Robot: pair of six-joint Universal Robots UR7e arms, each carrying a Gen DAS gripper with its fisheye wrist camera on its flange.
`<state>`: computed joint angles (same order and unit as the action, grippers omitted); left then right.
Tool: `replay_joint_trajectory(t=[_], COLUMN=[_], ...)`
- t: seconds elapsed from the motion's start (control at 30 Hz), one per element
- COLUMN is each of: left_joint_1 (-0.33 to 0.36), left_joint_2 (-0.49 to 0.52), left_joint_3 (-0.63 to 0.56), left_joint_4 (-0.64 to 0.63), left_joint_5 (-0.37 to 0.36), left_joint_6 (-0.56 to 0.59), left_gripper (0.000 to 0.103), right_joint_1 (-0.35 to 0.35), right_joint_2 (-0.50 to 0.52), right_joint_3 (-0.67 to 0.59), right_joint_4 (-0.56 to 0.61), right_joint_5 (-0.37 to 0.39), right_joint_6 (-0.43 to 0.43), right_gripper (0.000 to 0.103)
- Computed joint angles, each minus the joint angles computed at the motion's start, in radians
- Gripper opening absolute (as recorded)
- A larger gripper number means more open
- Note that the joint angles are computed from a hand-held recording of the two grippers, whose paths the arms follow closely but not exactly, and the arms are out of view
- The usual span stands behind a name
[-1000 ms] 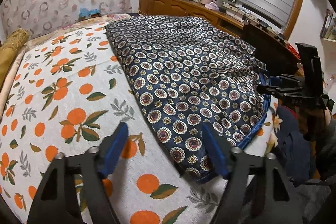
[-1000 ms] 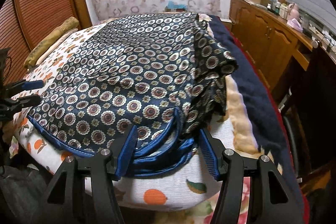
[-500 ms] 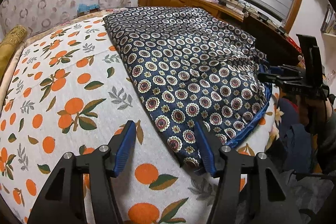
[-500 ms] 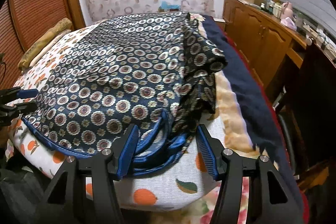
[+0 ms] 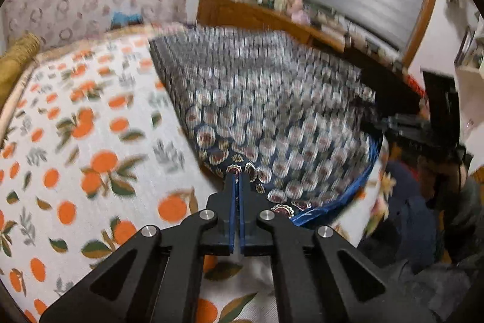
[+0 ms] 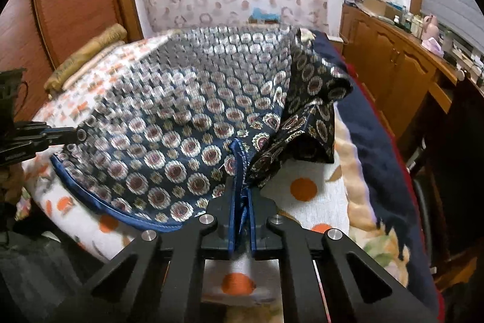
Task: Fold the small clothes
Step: 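Grasp the robe bundle with the left gripper while the right gripper holds its other end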
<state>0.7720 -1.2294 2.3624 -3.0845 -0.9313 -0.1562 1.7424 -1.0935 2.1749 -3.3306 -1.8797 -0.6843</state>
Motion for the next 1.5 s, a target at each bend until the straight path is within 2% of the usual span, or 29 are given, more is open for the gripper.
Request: replay_joint_trajectory(t=[0.2, 0.37, 0.53, 0.87, 1.13, 1.2, 1.3, 1.33, 1.37, 1.43, 1.47, 1.5], left_joint_1=[-0.006, 0.027, 0.072, 0.164, 0.232, 0.237, 0.246, 0.248, 0.250, 0.250, 0.250, 0.249], left_joint_2=[0.015, 0.038, 0.084, 0.189, 0.291, 0.304, 0.314, 0.315, 0.314, 0.308, 0.305, 0.302], left_joint_3=[-0.058, -0.150, -0.263, -0.461, -0.624, -0.643, -0.667, -0.672, -0.675, -0.668, -0.664, -0.660], left_joint_4=[-0.059, -0.080, -0.089, -0.032, 0.057, 0.071, 0.094, 0.102, 0.110, 0.098, 0.090, 0.086], left_joint_5=[0.000, -0.009, 0.013, 0.022, 0.011, 0.017, 0.020, 0.017, 0.017, 0.014, 0.012, 0.017], left_joint_6=[0.068, 0.142, 0.217, 0.286, 0.303, 0.300, 0.292, 0.291, 0.290, 0.299, 0.303, 0.304], left_gripper=[0.002, 0.002, 0.002, 0.002, 0.002, 0.002, 0.003, 0.003, 0.006, 0.041, 0.047, 0.059], right_joint_1=[0.008, 0.028, 0.060, 0.062, 0.062, 0.059, 0.071, 0.076, 0.083, 0.088, 0.091, 0.093], right_joint_2=[-0.064, -0.065, 0.006, 0.181, 0.287, 0.297, 0.311, 0.320, 0.328, 0.320, 0.315, 0.311], right_joint_3=[-0.008, -0.078, -0.185, -0.396, -0.541, -0.555, -0.585, -0.609, -0.619, -0.615, -0.607, -0.599], right_joint_4=[0.000, 0.033, 0.027, 0.070, 0.158, 0.174, 0.201, 0.205, 0.186, 0.157, 0.144, 0.128], right_joint_5=[0.114, 0.171, 0.159, 0.146, 0.033, 0.029, 0.007, -0.007, -0.021, -0.018, -0.017, -0.017], right_joint_6=[0.004, 0.009, -0.009, -0.040, 0.008, 0.024, 0.044, 0.041, 0.037, 0.025, 0.023, 0.017], right_gripper=[0.005, 0.005, 0.005, 0.005, 0.005, 0.005, 0.018, 0.031, 0.037, 0.050, 0.051, 0.051])
